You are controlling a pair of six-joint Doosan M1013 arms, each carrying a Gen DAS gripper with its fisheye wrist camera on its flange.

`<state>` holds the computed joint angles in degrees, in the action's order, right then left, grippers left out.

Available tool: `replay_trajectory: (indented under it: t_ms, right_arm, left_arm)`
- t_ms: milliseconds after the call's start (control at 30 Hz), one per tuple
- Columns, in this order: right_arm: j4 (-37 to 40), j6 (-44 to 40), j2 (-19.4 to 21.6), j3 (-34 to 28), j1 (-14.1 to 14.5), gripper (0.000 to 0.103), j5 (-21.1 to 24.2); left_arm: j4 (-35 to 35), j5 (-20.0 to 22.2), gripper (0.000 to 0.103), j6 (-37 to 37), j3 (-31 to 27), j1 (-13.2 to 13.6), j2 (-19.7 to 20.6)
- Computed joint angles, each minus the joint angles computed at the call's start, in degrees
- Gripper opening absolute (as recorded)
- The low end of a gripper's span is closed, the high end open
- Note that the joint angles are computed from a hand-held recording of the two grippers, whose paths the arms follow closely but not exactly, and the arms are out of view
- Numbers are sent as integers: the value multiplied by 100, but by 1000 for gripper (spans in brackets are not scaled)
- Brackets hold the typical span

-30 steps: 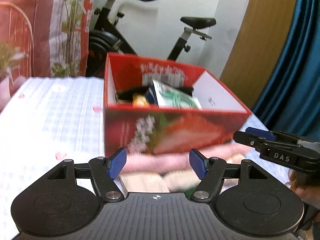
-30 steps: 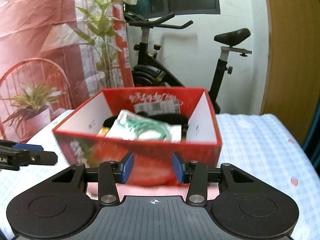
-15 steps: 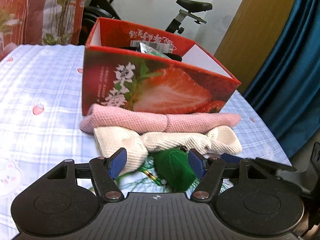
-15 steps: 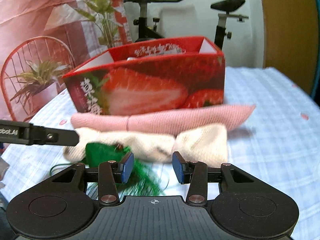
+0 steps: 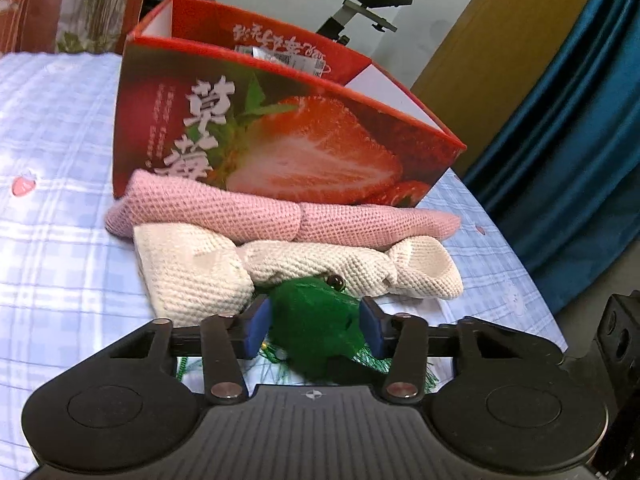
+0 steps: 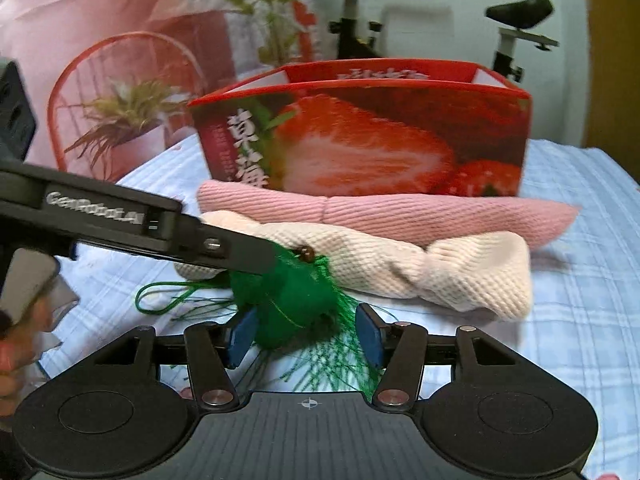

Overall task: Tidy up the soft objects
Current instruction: 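Close both grippers on the green mesh bag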

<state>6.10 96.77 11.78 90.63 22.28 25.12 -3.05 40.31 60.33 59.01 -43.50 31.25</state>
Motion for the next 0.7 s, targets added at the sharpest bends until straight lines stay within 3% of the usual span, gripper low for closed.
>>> replay_trajectory:
  t_ms: [333, 700]
  right_arm:
    - [426, -525, 153, -164, 11, 55, 91]
    - [488, -615, -16, 7, 18, 51, -295]
  left_arm:
    - [-116, -176, 44, -22, 111, 13, -27]
    - [250, -388, 41, -354, 243, -83, -223]
